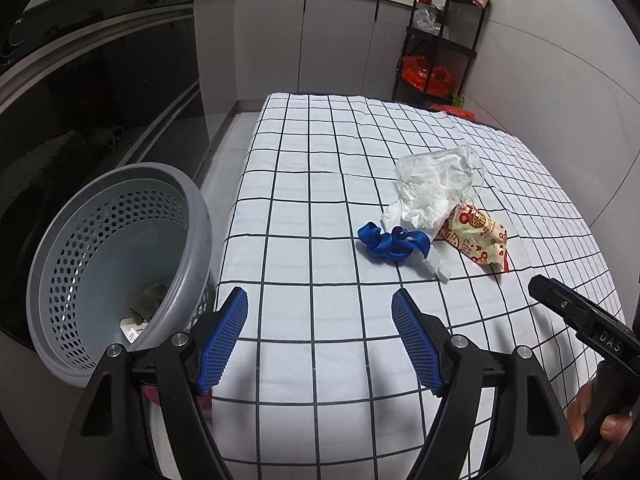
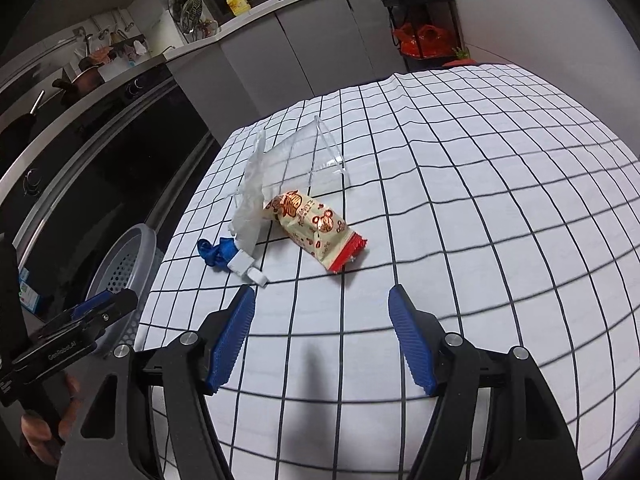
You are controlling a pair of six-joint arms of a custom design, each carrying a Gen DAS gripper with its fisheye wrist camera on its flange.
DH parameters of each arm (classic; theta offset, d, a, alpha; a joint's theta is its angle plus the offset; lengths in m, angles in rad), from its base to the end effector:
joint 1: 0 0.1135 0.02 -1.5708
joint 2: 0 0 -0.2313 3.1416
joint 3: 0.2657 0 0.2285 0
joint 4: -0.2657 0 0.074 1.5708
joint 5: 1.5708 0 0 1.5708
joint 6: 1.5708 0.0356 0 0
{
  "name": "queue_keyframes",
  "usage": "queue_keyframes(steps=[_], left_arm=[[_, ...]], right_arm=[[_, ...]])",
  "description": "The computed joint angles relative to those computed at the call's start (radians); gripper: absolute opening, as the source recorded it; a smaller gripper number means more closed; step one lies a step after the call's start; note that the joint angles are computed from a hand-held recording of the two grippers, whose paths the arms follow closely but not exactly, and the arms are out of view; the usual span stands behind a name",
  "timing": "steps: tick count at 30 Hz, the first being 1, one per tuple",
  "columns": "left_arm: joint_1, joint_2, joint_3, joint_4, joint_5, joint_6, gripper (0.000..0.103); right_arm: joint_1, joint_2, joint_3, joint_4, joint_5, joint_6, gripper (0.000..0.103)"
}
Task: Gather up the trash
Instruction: 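Grasp the red-and-cream snack wrapper with the right gripper and lift it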
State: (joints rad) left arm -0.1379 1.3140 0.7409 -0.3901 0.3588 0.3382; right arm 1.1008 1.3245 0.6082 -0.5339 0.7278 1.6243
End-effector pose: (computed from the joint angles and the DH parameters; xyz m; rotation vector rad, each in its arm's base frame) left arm 0.2363 -0.0454 0.1800 0.7219 2.3769 -0.3698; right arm 0.1121 0.1685 0.1429 0.7516 2.2437 0.1876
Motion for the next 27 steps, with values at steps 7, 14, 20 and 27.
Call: queue_keyframes(steps=[7, 14, 20, 27], left_arm=[[-0.048, 0.036, 0.016, 0.034, -0.028, -0.043, 0.075], [-0.064, 0.045, 0.009, 0.046, -0.035, -0.051, 0.075], [-0.071, 0.055, 0.008, 0.053, -0.041, -0.055, 0.075], [-0.084, 0.066, 0.01, 0.061, -0.048, -0.061, 0.075]], right_arm=[[-0.173, 0.014, -0.004, 0.122, -0.085, -0.271, 0.066], [-0.312, 0.099, 0.039, 0.21, -0.161, -0.476, 0.066], [-0.388, 0.18, 0.071, 0.258, -0.209, -0.572, 0.066], [-0.392, 0.257, 0.116, 0.257, -0.217, -0.6, 0.045]])
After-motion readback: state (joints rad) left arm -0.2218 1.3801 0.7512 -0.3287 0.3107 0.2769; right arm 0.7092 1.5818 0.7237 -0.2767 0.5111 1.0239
